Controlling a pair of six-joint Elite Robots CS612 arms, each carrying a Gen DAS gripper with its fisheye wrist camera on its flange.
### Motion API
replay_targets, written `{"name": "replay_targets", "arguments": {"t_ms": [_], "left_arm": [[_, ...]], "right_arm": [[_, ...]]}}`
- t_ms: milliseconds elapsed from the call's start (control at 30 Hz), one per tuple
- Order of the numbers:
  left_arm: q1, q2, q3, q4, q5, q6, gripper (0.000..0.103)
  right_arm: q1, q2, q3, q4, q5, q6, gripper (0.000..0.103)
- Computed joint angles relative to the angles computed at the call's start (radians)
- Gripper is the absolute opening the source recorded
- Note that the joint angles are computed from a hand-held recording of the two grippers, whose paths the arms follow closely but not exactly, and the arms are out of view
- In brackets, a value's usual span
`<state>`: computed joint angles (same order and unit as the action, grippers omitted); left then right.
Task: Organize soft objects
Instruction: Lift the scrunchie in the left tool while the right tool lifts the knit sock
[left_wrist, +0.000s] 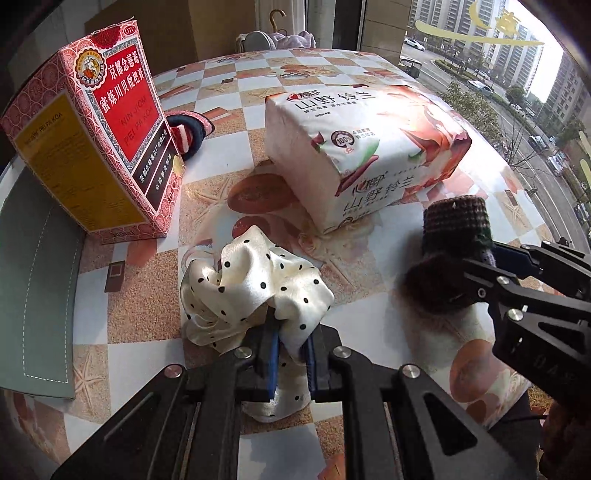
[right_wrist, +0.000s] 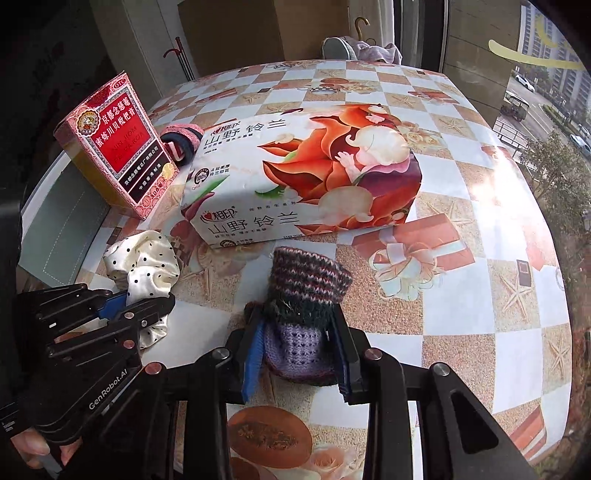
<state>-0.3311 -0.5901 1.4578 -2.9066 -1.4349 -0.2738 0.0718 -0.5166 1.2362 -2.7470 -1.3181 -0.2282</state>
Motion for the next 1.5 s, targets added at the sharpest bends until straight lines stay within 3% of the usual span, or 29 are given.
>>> {"name": "replay_targets", "arguments": {"t_ms": [233, 633, 1500], "left_arm": [[-0.003, 0.012, 0.033, -0.138, 0.013, 0.002, 0.013], [-0.010, 0.026, 0.019, -0.159, 0.054, 0.005, 0.014], [-0.009, 0.020, 0.024, -0.147, 0.042, -0.017, 0.014]], "right_arm": [[0.011, 0.007, 0.034, -0.125, -0.041, 0.038, 0.037], [0.008, 0.013, 0.036, -0.154, -0.023, 0.035, 0.037], [0.005, 0.015, 0.033, -0.147, -0.011, 0.049, 0.038]]}}
